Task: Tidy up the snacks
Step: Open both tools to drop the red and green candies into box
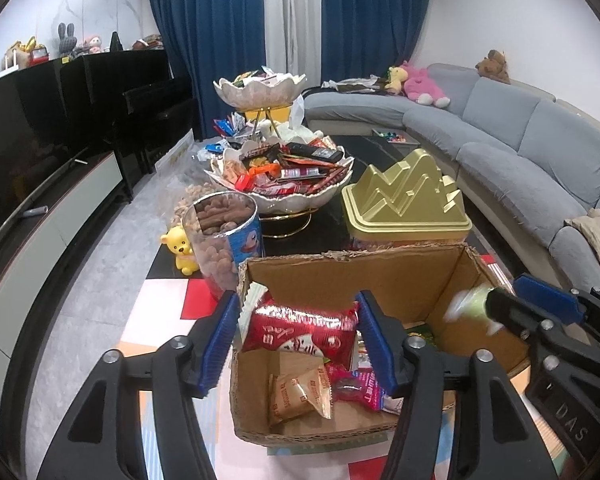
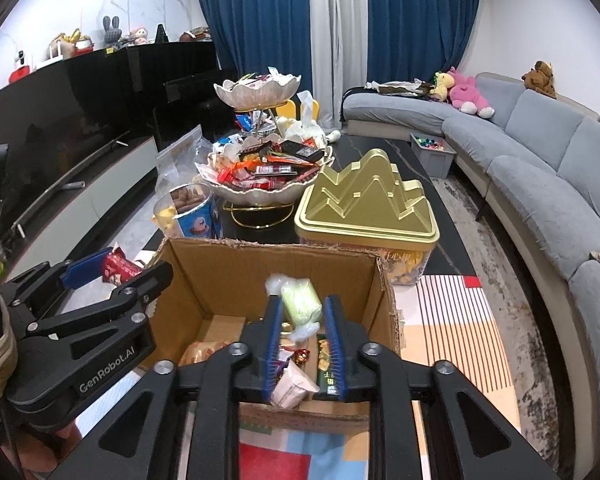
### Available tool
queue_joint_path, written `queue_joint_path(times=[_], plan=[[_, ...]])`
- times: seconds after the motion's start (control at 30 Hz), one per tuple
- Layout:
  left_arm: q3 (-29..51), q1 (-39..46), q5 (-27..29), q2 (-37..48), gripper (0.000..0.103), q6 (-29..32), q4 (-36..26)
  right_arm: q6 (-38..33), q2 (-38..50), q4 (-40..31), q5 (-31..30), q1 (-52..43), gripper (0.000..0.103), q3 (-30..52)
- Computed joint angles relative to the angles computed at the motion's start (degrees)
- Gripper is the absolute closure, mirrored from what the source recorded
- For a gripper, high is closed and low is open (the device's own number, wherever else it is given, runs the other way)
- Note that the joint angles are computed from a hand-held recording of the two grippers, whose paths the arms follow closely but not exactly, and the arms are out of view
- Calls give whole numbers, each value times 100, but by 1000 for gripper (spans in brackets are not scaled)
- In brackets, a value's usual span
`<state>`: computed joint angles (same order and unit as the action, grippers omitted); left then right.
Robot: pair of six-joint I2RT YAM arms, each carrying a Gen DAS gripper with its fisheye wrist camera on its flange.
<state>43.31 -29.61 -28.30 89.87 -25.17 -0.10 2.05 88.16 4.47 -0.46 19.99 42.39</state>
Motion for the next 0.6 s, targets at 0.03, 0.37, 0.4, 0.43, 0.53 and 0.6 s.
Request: queue_joint_path(times=[0.03,0.37,0.4,0.43,0.53,0.6], plan=[[13,-18,-46,-8,43,-3,-29,13,-38,26,39,-1,52,-27],[55,-155,-413,-214,25,-165,-404,80,-354,-38,171,-42,38,-140],[33,-190,-485,-260,24,-180,-423,83,-415,-49,188,-38,37,-165],[24,-204,-507,-283,23,-182,-424,83,-467,-66,190,-38,36,-189],[-39,-272,-544,-428,22,-241,-482,91,-648,-168,214,-32,36,-230],[-75,-331,-593,-536,20,-280,-534,108,-751,-220,216,-30,36,-260]])
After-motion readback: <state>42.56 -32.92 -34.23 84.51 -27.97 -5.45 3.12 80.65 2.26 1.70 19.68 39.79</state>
